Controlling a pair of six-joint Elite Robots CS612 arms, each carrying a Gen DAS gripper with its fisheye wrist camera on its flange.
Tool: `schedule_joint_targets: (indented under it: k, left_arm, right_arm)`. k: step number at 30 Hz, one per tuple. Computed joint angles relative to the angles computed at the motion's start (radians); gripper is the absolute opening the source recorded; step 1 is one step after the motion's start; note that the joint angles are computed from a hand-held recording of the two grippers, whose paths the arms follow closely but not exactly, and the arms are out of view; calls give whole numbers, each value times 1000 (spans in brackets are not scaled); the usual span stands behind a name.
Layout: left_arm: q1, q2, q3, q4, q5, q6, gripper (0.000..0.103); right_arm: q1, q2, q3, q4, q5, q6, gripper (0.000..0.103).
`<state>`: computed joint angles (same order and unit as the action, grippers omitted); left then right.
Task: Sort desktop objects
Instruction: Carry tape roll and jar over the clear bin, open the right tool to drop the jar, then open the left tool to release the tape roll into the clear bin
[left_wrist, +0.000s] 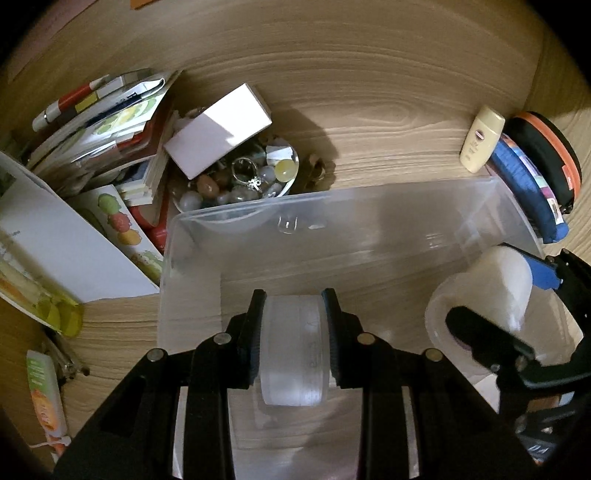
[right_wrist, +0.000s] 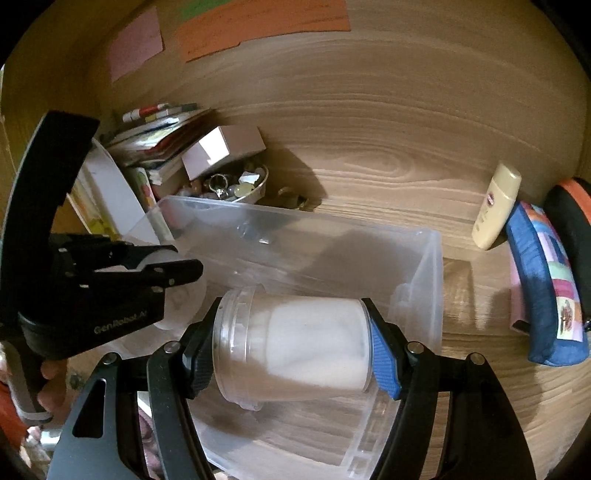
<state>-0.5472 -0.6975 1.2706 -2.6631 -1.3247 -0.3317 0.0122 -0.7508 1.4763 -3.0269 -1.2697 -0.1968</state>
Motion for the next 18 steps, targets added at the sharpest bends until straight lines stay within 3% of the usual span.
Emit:
schedule_joint_targets:
  k: [5,12,16,18]
  left_arm:
    - [-5,0,3,1,22,24,29]
    - [-3,9,1,16,5,17,30]
    - [-3,5,7,-1,-1,10,30]
    - [-4,-2,17,-19,9,6,34]
  right_arm:
    - [12,2,3,-9,-44,-30,66]
    - [15,-5,23,-69,-47,-22,71]
    - [19,-8,35,-122,-80,-20,82]
    - [23,-9,41,-150,-101,-27,83]
